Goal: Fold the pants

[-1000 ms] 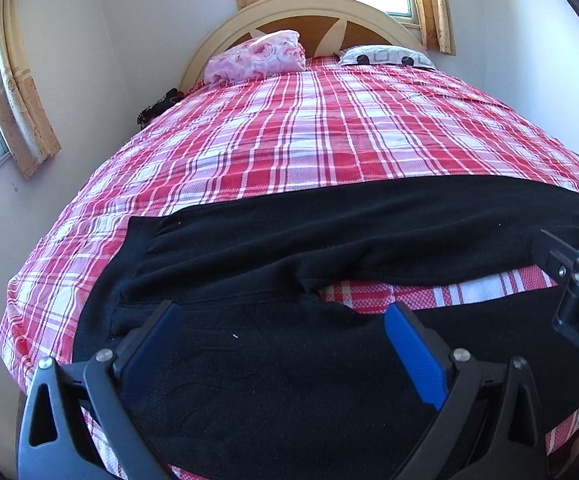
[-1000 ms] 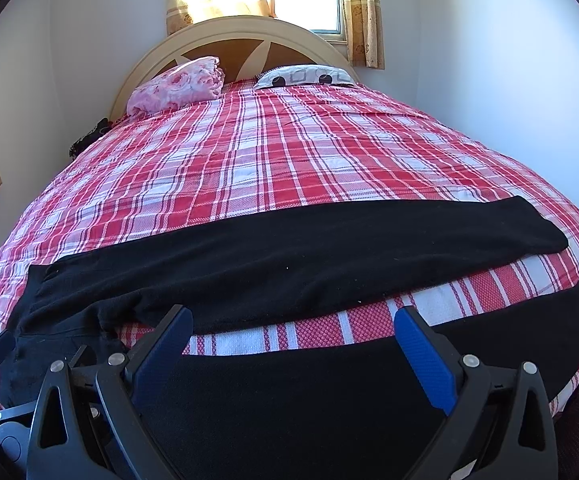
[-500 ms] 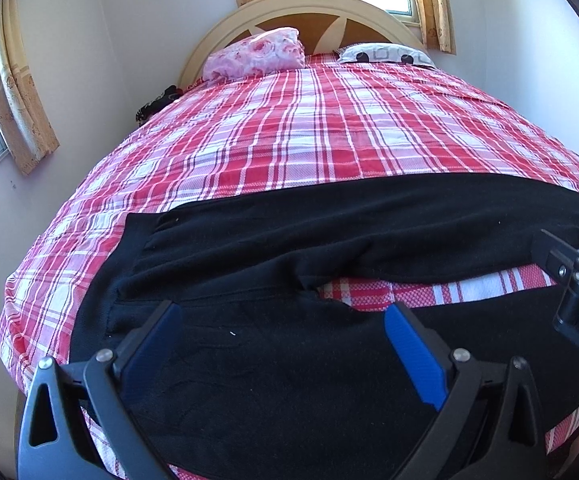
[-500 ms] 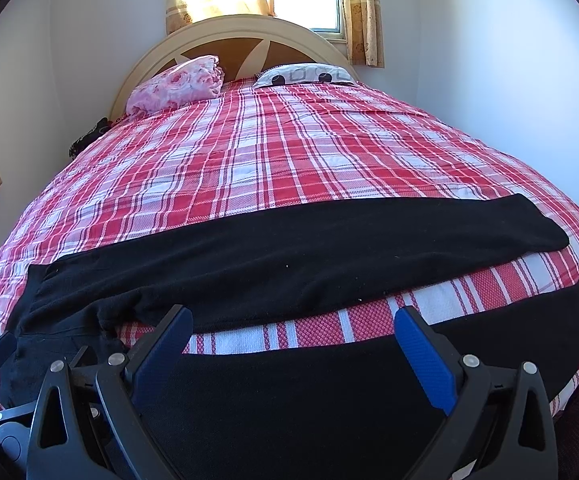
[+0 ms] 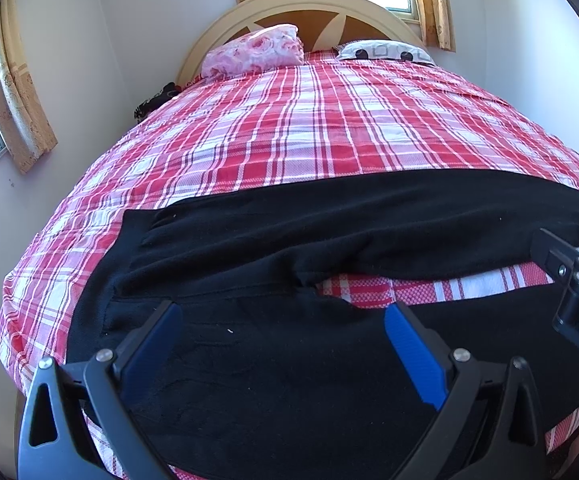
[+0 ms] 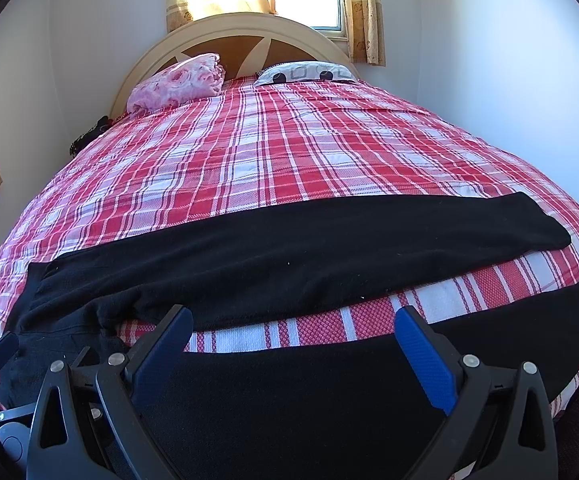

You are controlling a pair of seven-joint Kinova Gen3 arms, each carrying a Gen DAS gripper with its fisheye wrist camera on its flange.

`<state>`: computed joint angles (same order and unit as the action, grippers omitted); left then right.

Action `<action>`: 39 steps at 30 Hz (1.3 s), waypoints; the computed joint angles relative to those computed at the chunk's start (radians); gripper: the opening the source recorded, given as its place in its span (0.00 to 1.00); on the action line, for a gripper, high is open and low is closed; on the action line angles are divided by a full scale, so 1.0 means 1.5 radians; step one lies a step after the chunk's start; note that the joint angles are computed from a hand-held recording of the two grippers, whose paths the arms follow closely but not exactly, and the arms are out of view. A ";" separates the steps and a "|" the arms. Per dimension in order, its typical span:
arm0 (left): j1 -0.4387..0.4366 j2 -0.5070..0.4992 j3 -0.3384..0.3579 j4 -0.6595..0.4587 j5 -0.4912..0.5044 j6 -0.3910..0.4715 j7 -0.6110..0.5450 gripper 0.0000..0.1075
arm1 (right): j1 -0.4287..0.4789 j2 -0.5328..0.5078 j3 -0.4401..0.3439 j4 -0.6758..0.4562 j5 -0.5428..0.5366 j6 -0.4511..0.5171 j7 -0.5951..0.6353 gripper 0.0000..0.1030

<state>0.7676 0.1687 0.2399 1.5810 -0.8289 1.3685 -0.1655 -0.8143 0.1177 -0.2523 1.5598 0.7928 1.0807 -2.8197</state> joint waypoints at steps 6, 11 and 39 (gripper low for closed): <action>-0.019 -0.009 -0.004 0.010 0.017 -0.019 -0.019 0.96 | -0.003 0.007 0.011 -0.005 -0.009 -0.005 0.014 0.99; -0.058 -0.044 -0.010 0.043 0.033 -0.057 -0.056 0.96 | -0.034 0.007 0.086 -0.015 -0.071 -0.047 0.115 0.99; -0.299 -0.047 -0.087 0.108 0.158 -0.216 -0.176 0.95 | 0.060 0.441 0.059 -0.642 -0.464 0.026 0.820 0.97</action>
